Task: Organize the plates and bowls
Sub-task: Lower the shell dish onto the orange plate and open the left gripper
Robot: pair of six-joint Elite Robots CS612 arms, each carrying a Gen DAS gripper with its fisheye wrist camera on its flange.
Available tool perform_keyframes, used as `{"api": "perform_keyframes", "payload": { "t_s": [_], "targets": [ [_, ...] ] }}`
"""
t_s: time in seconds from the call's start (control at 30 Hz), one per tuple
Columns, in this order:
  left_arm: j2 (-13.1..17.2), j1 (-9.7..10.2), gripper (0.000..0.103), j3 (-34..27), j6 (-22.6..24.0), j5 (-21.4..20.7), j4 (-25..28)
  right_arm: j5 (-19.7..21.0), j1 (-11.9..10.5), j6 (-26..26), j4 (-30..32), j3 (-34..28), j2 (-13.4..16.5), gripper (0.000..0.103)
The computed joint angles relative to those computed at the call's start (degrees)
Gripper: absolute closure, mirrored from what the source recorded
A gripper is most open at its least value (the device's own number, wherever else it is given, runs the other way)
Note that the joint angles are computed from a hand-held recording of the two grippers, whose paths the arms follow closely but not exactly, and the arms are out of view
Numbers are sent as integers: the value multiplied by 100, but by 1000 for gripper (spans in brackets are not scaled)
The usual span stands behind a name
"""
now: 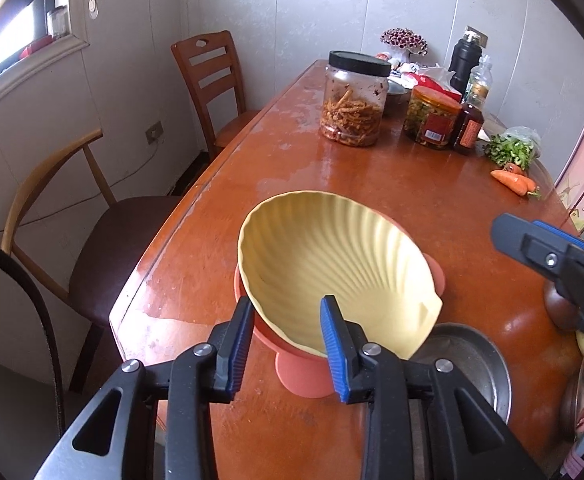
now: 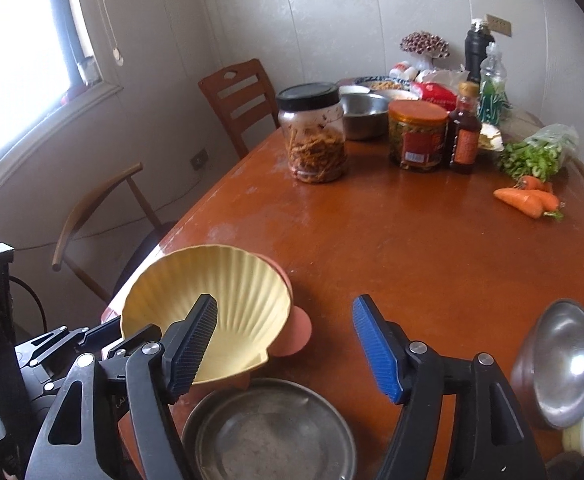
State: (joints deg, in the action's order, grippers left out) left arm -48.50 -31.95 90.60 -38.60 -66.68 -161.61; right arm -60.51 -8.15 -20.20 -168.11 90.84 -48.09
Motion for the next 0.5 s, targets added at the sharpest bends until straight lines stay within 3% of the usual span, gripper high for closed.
{"api": "perform_keyframes", "payload": {
  "t_s": [0.5],
  "targets": [
    [-126, -144, 52, 90, 78, 329, -212, 271, -329, 258, -635, 428, -247, 29]
  ]
}}
